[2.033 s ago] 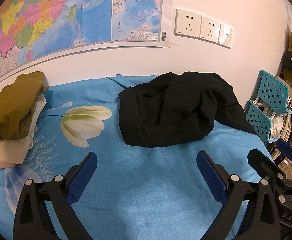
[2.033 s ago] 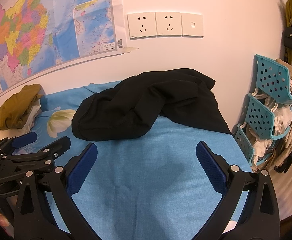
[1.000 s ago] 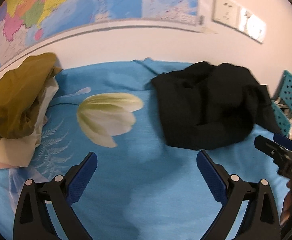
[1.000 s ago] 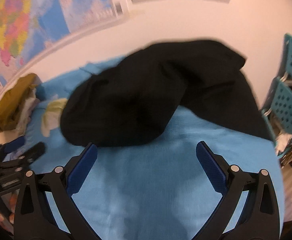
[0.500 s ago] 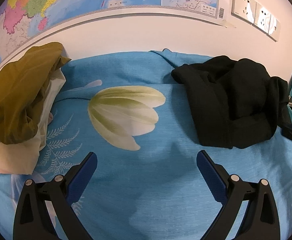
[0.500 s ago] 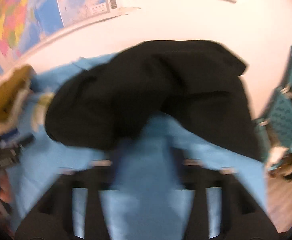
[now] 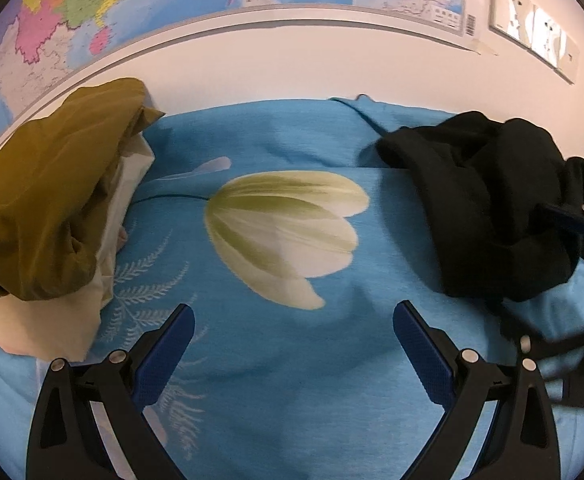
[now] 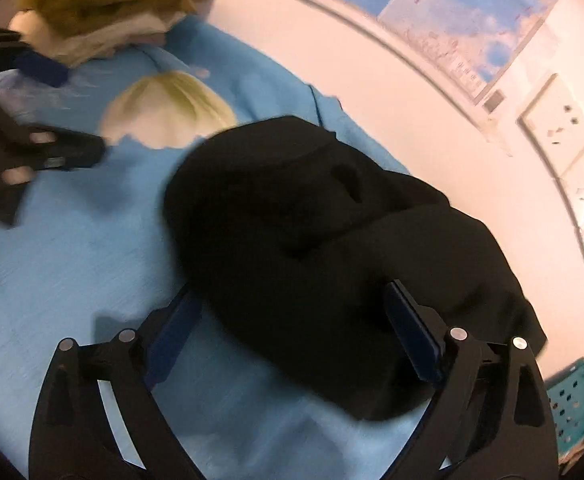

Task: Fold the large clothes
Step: 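Reach both tools to the black jacket and grasp its shoulders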

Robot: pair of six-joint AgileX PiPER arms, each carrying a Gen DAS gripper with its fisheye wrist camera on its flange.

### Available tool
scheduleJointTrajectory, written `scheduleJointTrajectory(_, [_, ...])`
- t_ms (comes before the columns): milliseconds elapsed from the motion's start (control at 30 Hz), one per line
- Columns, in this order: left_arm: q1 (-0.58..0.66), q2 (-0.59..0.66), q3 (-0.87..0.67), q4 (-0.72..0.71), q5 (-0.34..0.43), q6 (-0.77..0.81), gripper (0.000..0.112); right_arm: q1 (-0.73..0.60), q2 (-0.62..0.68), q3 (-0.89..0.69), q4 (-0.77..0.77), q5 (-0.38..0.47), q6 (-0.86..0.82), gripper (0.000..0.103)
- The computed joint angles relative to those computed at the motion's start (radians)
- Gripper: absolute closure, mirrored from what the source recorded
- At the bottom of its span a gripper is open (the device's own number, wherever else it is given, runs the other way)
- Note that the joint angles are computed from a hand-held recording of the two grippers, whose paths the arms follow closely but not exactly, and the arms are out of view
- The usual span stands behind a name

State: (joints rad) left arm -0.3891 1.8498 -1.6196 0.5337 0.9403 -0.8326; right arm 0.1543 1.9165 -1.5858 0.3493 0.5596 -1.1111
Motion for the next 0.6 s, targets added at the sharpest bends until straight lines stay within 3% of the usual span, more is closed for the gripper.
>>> scheduleJointTrajectory(67, [0.01, 0.01, -0.016, -0.005, 0.012, 0.012, 0.016, -0.003, 0.049, -0.108, -0.02, 0.118, 0.025, 0.066])
scheduleJointTrajectory(133, [0.013, 0.018, -0.028, 0.01, 0.015, 0.018, 0.016, 0.019, 0.027, -0.106, -0.098, 0.096, 0.075, 0.092])
scheduleJointTrajectory(167, [0.014, 0.022, -0.032, 0.018, 0.017, 0.022, 0.016, 0.011, -0.014, -0.068, -0.082, 0.057, 0.054, 0.092])
scheduleJointTrajectory(233, [0.013, 0.035, -0.05, 0.032, 0.019, 0.039, 0.016, -0.039, -0.047, -0.095, 0.027, 0.062, 0.017, 0.092])
scheduleJointTrajectory(300, [0.018, 0.054, -0.082, 0.023, 0.005, 0.086, 0.016, -0.114, -0.053, -0.182, 0.12, 0.118, 0.038, 0.093])
scheduleJointTrajectory(400, [0.015, 0.092, -0.153, 0.025, -0.039, 0.15, 0.016, -0.263, -0.018, -0.387, 0.298, 0.271, 0.088, 0.093])
scheduleJointTrajectory(600, [-0.005, 0.259, -0.441, -0.11, -0.102, 0.416, 0.016, -0.425, 0.11, -0.746, 0.432, 0.423, 0.218, 0.094])
